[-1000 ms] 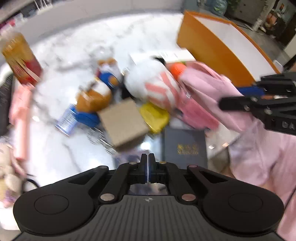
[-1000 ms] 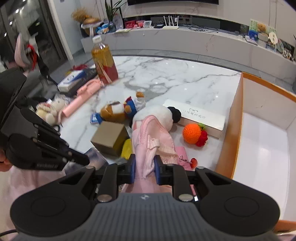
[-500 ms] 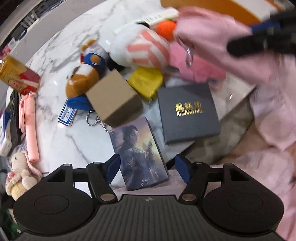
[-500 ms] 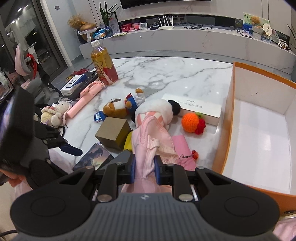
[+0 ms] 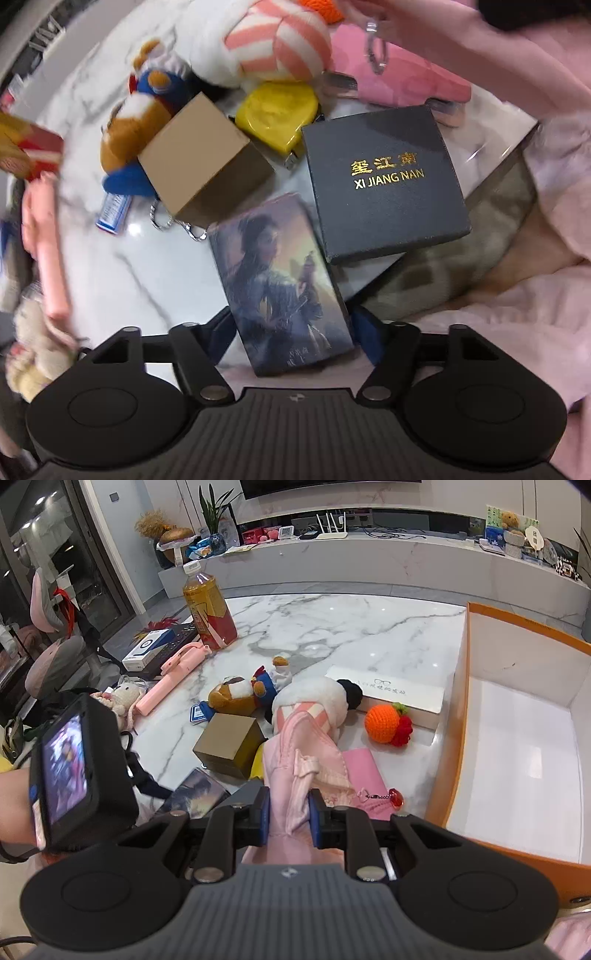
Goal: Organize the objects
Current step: 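Grasp the dark picture card box with the left tool while right lifts the backpack, then carry the card box with left and backpack with right into the orange box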
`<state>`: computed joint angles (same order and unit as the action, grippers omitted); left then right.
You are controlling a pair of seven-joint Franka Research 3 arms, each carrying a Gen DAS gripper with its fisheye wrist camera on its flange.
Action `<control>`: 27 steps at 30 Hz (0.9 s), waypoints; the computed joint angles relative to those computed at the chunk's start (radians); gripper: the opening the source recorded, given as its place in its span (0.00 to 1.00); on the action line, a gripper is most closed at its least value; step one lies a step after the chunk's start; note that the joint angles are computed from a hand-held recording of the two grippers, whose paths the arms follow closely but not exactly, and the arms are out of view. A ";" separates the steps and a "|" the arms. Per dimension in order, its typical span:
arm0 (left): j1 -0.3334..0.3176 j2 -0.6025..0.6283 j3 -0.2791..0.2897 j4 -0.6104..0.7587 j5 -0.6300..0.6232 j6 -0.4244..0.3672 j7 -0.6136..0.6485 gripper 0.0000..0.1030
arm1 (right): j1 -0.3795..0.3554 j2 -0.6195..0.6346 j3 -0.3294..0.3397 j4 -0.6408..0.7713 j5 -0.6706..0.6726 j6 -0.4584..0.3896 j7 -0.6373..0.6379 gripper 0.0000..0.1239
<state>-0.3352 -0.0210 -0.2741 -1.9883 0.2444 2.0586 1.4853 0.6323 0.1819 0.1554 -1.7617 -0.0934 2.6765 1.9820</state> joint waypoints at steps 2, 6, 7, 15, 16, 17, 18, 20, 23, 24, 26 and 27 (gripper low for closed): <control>0.001 -0.010 0.001 -0.009 -0.002 0.012 -0.002 0.75 | -0.001 -0.008 -0.001 -0.011 0.001 0.004 0.003 0.18; 0.003 -0.065 0.004 -0.055 -0.001 0.074 -0.027 0.72 | -0.007 -0.023 0.002 -0.031 0.006 0.014 0.003 0.18; 0.005 -0.083 0.006 -0.067 -0.008 0.088 -0.037 0.72 | -0.009 -0.025 0.003 -0.034 0.007 0.018 0.002 0.18; 0.021 -0.205 0.018 -0.144 -0.047 0.174 -0.144 0.69 | -0.022 -0.046 0.013 -0.062 0.042 0.066 -0.026 0.18; 0.021 -0.209 0.013 -0.143 -0.036 0.180 -0.158 0.68 | -0.023 -0.049 0.014 -0.065 0.046 0.071 -0.030 0.18; 0.022 -0.212 0.011 -0.142 -0.024 0.187 -0.167 0.68 | -0.025 -0.052 0.016 -0.067 0.053 0.074 -0.036 0.18; 0.022 -0.206 0.009 -0.133 -0.014 0.192 -0.175 0.68 | -0.026 -0.055 0.017 -0.069 0.060 0.076 -0.040 0.18; 0.022 -0.202 0.009 -0.125 -0.003 0.204 -0.177 0.68 | -0.029 -0.063 0.021 -0.079 0.075 0.086 -0.051 0.18; 0.019 -0.212 0.004 -0.130 0.026 0.236 -0.179 0.68 | -0.031 -0.077 0.023 -0.093 0.083 0.096 -0.056 0.18; 0.015 -0.221 0.003 -0.128 0.029 0.248 -0.176 0.68 | -0.032 -0.086 0.024 -0.103 0.086 0.100 -0.056 0.18; 0.009 -0.235 0.002 -0.123 0.032 0.271 -0.170 0.68 | -0.038 -0.105 0.025 -0.120 0.095 0.114 -0.055 0.18; 0.006 -0.240 -0.001 -0.114 0.037 0.281 -0.165 0.68 | -0.042 -0.116 0.026 -0.129 0.102 0.123 -0.056 0.18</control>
<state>-0.3296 -0.2606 -0.2755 -2.1024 0.2815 2.3393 1.3208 0.5906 0.0658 0.1818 -1.8909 0.0089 2.7997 1.9257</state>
